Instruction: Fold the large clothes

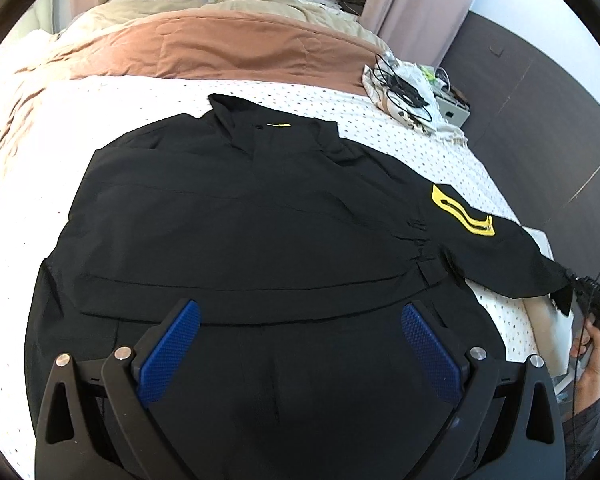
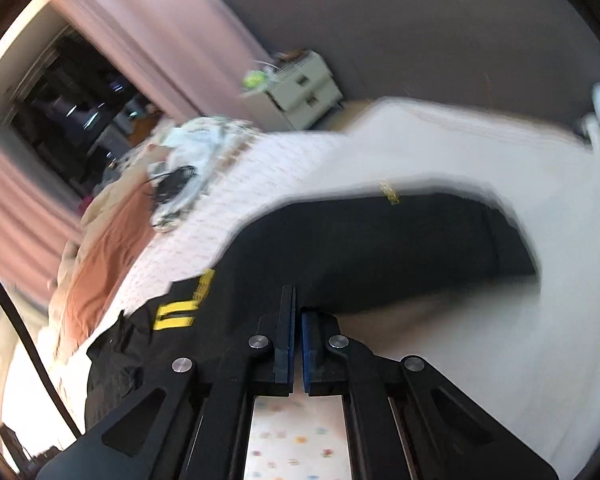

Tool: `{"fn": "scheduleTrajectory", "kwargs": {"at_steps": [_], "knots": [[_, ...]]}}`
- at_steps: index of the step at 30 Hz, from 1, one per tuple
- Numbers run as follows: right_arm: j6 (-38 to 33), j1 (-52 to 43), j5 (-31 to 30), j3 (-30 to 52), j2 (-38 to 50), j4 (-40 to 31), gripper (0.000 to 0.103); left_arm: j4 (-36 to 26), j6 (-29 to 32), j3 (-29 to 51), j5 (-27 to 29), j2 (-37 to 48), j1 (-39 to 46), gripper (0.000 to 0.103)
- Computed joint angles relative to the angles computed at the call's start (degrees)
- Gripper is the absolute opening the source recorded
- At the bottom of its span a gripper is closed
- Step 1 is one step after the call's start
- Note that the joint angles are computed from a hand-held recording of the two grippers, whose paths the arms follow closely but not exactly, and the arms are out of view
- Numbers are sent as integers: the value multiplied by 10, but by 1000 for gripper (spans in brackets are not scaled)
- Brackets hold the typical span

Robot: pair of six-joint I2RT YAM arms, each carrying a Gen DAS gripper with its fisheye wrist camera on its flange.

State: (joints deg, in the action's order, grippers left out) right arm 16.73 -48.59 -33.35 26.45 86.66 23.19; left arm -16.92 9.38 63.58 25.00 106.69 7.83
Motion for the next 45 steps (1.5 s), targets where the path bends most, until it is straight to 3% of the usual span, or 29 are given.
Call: {"fn": "scheduleTrajectory", "kwargs": {"at_steps": [5, 9, 12, 18, 20, 27, 39, 45], "knots": [[6, 72, 35, -12, -200, -112, 0, -4, 31, -7, 38, -10, 52, 103], [23, 189, 119, 10, -318, -210, 0, -29, 53, 12, 66, 1, 93, 103], [38, 288, 197, 29, -367, -257, 0, -41, 78, 26, 76, 10, 129, 103], [60, 476, 348, 76, -377, -300, 0, -75, 124, 76, 122, 51, 217, 103], [66, 537, 393, 101, -355, -306, 0, -90, 135, 105, 137, 74, 247, 103], [47, 607, 435, 199, -227, -290, 0, -131, 160, 189, 199, 144, 326, 103], [54, 663, 442, 388, 39, -238, 0, -197, 187, 335, 241, 266, 401, 103], [79, 676, 421, 480, 183, -229, 0, -234, 195, 411, 231, 318, 419, 103]]}}
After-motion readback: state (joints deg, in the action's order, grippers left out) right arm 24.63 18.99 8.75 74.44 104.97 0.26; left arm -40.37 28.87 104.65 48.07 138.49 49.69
